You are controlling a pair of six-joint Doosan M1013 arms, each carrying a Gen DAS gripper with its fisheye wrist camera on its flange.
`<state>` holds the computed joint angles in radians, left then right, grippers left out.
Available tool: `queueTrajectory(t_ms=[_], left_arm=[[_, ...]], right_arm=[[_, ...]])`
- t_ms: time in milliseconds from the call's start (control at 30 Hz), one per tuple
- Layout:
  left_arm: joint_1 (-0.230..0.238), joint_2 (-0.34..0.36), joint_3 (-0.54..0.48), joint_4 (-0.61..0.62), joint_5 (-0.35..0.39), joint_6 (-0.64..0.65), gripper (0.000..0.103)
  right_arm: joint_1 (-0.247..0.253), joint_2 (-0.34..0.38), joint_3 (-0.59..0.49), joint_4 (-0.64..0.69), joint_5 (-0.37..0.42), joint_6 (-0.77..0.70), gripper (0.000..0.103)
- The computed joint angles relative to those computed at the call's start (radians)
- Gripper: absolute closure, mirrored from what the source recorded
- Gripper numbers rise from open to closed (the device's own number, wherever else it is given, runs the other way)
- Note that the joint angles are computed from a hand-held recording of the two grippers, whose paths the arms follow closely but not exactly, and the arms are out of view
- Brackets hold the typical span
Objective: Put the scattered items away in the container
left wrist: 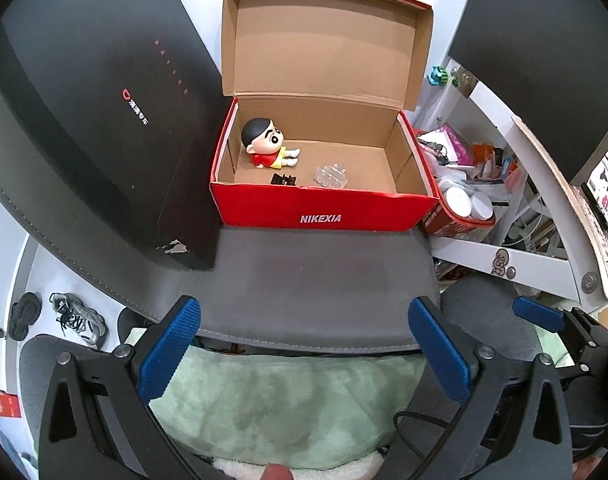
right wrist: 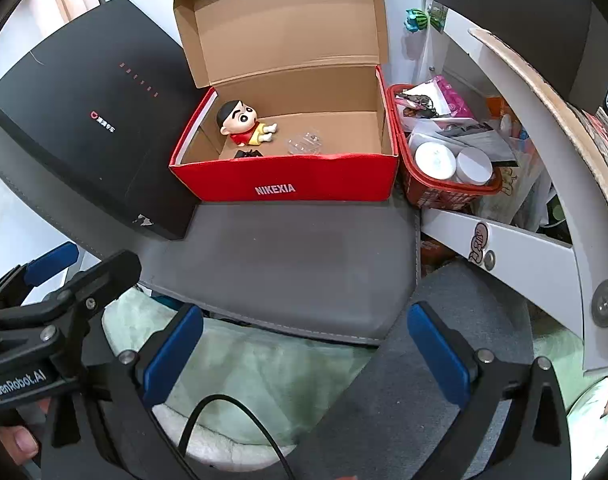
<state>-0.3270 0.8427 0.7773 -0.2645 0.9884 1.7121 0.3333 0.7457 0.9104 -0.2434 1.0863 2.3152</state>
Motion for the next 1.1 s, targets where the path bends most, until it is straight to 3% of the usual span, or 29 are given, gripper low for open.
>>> queueTrajectory(t_ms=[1100], left_arm=[[-0.001, -0.002, 0.002, 0.015, -0.011, 0.008, 0.0]], right_arm=[[0.002, 0.0, 0.001, 0.009, -0.005, -0.009, 0.0]])
